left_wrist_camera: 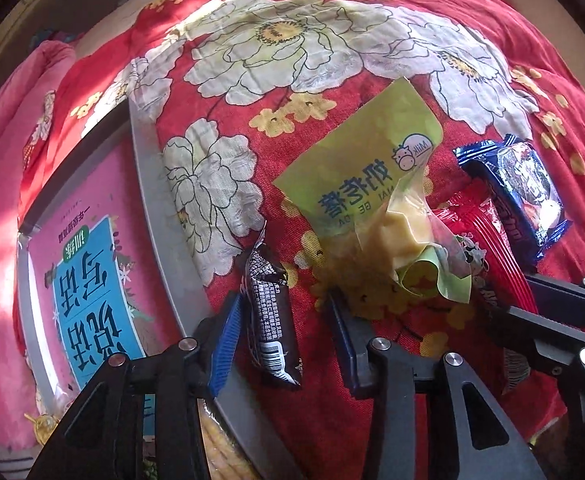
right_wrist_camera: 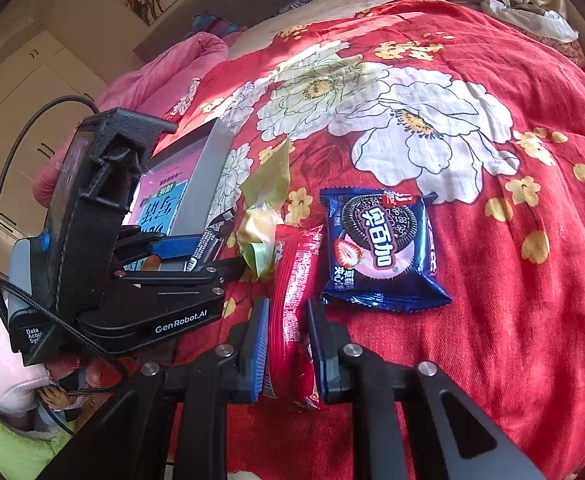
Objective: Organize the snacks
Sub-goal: 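Carry the chocolate bar with the left tool while the right tool carries the red snack to the tray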
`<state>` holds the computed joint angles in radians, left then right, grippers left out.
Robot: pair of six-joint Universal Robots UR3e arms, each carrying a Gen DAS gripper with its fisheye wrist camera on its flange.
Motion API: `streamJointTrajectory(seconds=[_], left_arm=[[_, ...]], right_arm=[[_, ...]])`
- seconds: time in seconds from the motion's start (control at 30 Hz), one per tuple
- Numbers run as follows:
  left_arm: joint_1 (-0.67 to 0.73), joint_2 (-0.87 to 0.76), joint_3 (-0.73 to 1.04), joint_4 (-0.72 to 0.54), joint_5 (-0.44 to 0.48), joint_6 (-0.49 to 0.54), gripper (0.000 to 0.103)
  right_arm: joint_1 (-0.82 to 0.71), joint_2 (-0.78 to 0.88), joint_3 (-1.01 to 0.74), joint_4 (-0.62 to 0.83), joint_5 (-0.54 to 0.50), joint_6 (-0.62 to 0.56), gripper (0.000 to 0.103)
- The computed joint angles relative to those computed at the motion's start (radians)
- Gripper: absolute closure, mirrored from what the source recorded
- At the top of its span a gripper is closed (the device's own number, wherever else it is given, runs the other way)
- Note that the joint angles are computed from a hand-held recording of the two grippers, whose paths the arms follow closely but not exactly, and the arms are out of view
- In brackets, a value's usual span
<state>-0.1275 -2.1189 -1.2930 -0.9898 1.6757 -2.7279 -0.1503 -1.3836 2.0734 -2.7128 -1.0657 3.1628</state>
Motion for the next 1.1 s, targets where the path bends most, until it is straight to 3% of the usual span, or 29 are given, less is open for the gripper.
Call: streamJointTrajectory(seconds=[0.07,0.23,0.37,0.63,1.1], left_arm=[[0.014,0.04,-0.061,0.046,-0.023,-0.004,0.075],[0.088,0.08,-0.094,0.041,-0.19,-0.039,0.082],[0.153,0.145,-0.164,0.017,-0.323,-0.031,0.082],[0.24,0.296,-0.278,-0.043,-0.5,0.008,0.085],[0.465,0.546,-0.365,-0.132,-0.688,0.103,0.086]], right_arm=[[0.016,0.02,-0.019,0.002,-0.024,0.0,0.083],[0.031,0.057,-0.045,0.007,-0.044,0.003,0.084],[0.015,0.034,-0.02,-0.009,-0.014,0.004,0.087],[-0.052,-0.062,0.081,-0.083,0.096,0.019,0.088],[0.084,-0.105,0.043,-0.248,0.049,0.032,0.088]])
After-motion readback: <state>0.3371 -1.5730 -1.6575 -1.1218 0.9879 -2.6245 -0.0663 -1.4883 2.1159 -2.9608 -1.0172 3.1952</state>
